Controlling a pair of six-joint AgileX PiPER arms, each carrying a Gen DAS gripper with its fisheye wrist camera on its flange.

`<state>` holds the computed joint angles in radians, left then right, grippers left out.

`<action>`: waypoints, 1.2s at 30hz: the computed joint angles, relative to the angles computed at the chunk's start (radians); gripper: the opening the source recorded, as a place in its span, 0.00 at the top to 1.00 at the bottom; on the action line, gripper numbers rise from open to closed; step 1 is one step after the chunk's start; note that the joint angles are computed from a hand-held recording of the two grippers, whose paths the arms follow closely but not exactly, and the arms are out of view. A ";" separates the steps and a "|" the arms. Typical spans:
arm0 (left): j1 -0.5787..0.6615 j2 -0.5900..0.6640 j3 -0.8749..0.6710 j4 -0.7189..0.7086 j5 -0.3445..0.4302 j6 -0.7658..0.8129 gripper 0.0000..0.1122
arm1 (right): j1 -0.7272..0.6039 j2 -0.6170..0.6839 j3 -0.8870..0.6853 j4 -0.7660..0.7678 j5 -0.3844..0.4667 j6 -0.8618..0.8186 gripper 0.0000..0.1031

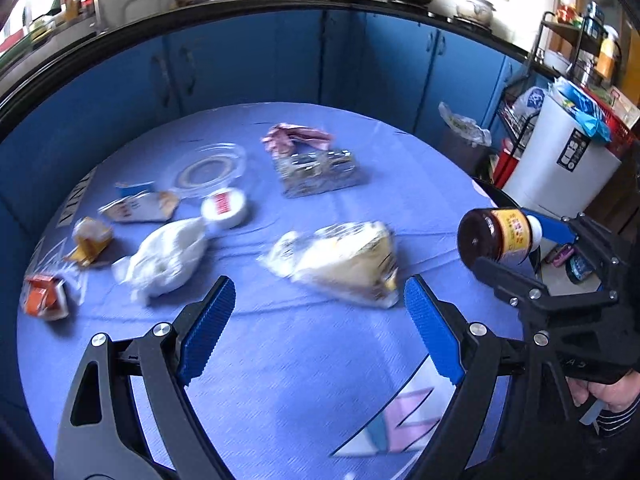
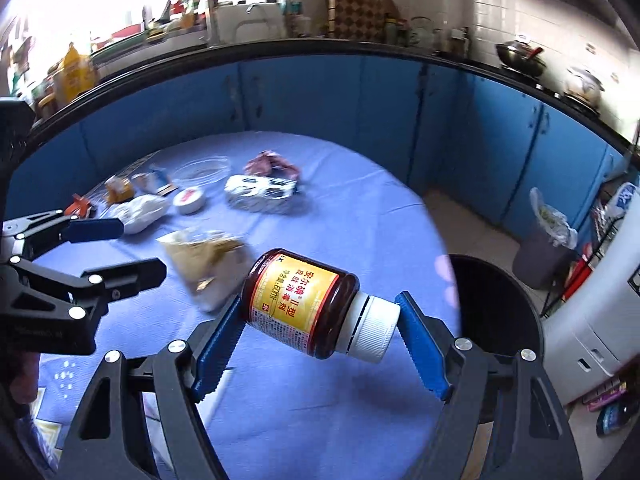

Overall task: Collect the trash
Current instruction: 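Grasp the brown medicine bottle with the right gripper while the left grasps the white bread bag, then carry the bottle and bread bag over the black bin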

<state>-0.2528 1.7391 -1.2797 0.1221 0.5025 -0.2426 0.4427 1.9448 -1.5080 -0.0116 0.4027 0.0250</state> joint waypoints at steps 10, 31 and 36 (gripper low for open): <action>-0.036 0.166 -0.191 0.030 0.094 -0.031 0.24 | -0.084 0.016 -0.015 0.154 -0.010 -0.144 0.28; -0.078 0.219 -0.291 0.114 0.121 -0.097 0.71 | -0.144 0.013 -0.005 0.362 -0.040 -0.347 0.28; -0.100 0.234 -0.339 0.118 0.130 -0.083 0.72 | -0.169 -0.003 0.012 0.373 -0.051 -0.361 0.28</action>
<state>-0.3528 1.9727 -1.6184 0.2401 0.6327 -0.3257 0.2733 1.9417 -1.4960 0.3614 0.3517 -0.3360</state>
